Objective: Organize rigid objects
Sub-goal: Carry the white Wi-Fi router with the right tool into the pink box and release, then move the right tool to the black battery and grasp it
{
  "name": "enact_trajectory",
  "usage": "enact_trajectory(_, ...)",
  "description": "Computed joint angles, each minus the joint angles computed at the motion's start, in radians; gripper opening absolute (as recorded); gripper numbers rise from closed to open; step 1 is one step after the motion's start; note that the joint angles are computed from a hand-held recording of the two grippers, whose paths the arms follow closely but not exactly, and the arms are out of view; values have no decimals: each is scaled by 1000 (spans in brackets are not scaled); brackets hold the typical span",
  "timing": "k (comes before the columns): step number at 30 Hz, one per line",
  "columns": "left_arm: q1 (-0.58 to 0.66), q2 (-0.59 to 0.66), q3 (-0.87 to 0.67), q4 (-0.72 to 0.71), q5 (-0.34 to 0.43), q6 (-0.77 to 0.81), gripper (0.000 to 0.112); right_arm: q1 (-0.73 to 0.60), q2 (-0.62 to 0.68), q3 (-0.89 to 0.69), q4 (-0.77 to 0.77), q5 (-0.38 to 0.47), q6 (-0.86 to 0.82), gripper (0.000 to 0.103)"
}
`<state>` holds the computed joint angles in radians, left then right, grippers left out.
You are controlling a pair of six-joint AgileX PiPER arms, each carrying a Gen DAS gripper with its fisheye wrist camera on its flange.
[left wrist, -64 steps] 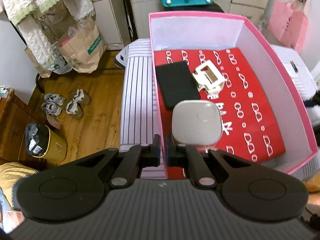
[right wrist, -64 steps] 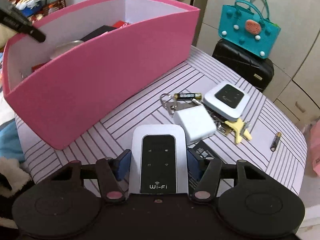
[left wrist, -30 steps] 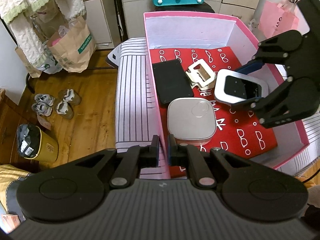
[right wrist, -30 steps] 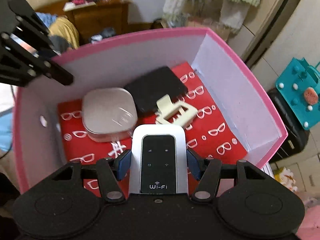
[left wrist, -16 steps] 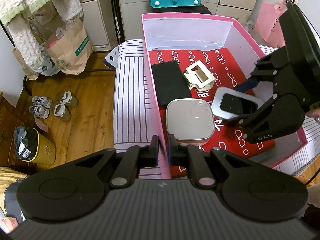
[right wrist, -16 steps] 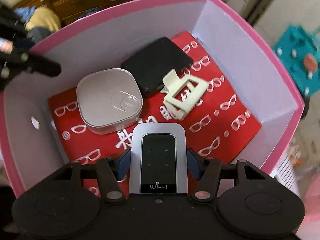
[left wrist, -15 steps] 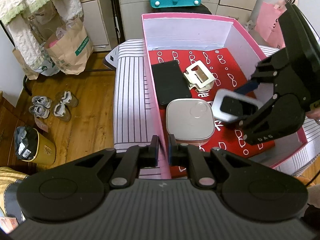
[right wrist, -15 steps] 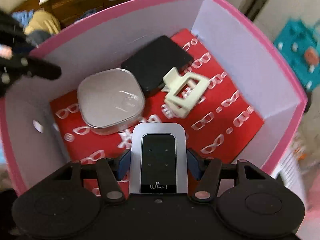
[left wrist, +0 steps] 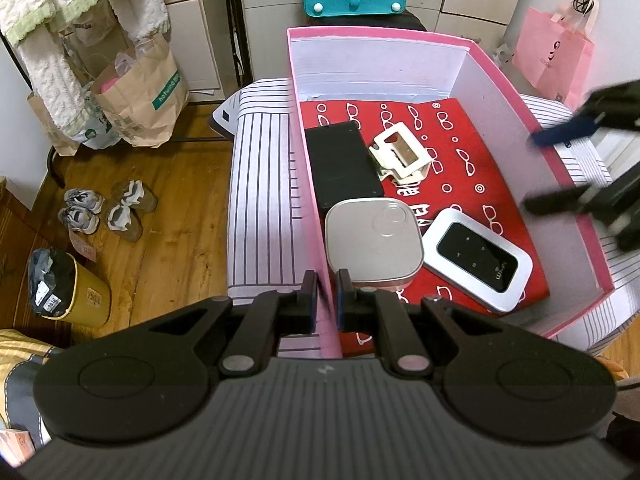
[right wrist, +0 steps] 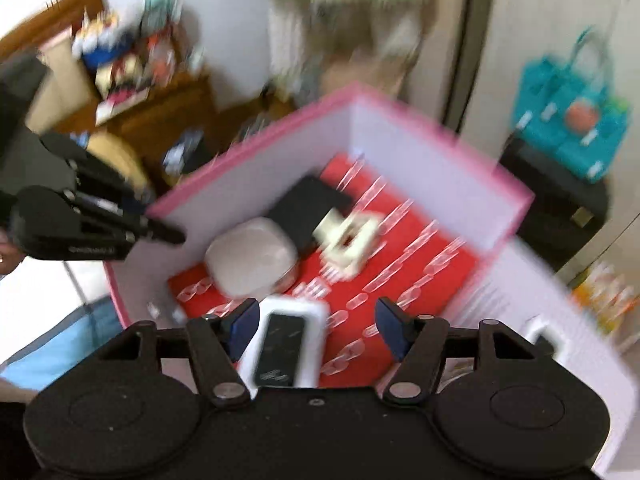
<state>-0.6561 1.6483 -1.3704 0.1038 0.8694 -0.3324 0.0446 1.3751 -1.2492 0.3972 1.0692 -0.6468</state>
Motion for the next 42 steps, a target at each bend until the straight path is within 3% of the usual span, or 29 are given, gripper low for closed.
enact_trajectory(2,6,-11,17,-7,-16,-2,8,-85,-77,61,59,-53,-84,72)
enact_trajectory(6,6,-27,45,-1,-39,-17,8,-316,-133,122,191,-46,-203,72)
enact_trajectory(11,-44,-49,91,100,-71,-107,8,-551,-128,268,338,-163,-256,73)
enact_trajectory(15,-36,-50,89,87,-72,-101,8,-653,-104,392,407,-220,-343,73)
enact_trajectory(19,-38,-48,87,93,-71,-98,8,-647,-104,531,428,-318,-371,71)
enact_trajectory(24,-42,-41,76,91,-60,-99,8,-575,-191,710,502,-547,-400,67)
enact_trajectory(30,-58,-34,70,124,-46,-115,8,-534,-148,720,461,-573,-361,66)
enact_trajectory(33,-55,-33,66,115,-40,-104,8,-456,-170,757,387,-675,-291,58)
enact_trajectory(36,-53,-31,60,112,-33,-94,8,-464,-174,740,339,-641,-283,57)
enact_trajectory(40,-51,-19,35,97,-4,-58,8,-500,-134,650,220,-506,-237,57)
enact_trajectory(42,-46,-5,3,77,32,-26,8,-502,-101,600,179,-455,-199,62)
